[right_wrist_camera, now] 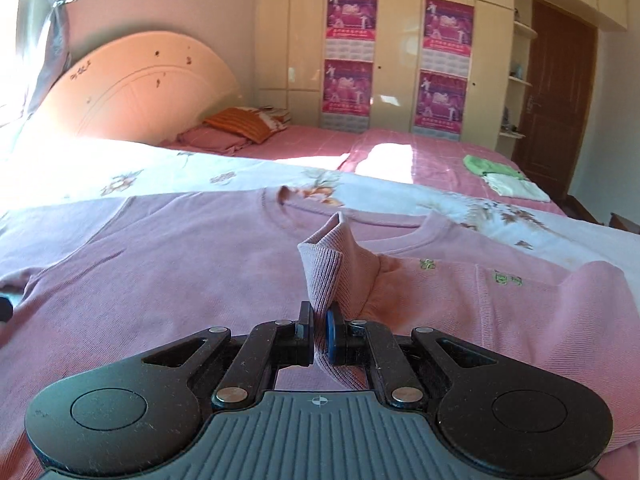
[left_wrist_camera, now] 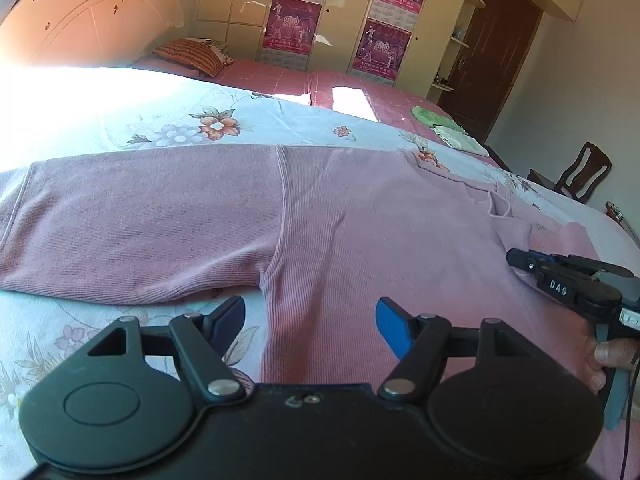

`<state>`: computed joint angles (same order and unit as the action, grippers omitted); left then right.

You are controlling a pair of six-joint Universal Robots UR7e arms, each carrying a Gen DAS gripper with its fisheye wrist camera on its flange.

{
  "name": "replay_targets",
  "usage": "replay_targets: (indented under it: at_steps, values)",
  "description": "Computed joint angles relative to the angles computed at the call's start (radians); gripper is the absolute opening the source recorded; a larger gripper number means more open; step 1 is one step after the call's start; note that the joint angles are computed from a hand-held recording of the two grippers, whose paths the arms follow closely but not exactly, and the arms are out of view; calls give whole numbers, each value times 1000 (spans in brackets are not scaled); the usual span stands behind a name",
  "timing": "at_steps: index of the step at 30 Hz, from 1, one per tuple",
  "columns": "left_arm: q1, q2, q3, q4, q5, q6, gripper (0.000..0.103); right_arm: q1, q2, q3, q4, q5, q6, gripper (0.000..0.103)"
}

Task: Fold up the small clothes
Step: 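Lift the sleeve with the right gripper, fold it across the body, release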

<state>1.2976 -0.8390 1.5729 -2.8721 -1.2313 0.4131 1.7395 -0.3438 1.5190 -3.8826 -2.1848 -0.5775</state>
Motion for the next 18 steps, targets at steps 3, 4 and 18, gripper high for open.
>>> replay_targets:
  at_steps: [3, 4, 18]
  values:
    - [2, 13, -18, 9, -12, -2, 70, -3, 47, -66, 48, -29, -54, 5]
    - [2, 17, -23, 14, -21, -5, 70, -3, 64, -85, 28, -31, -95, 6]
    - [-57, 294, -286, 243, -239, -128, 60, -25, -163, 318, -366, -155, 167, 49]
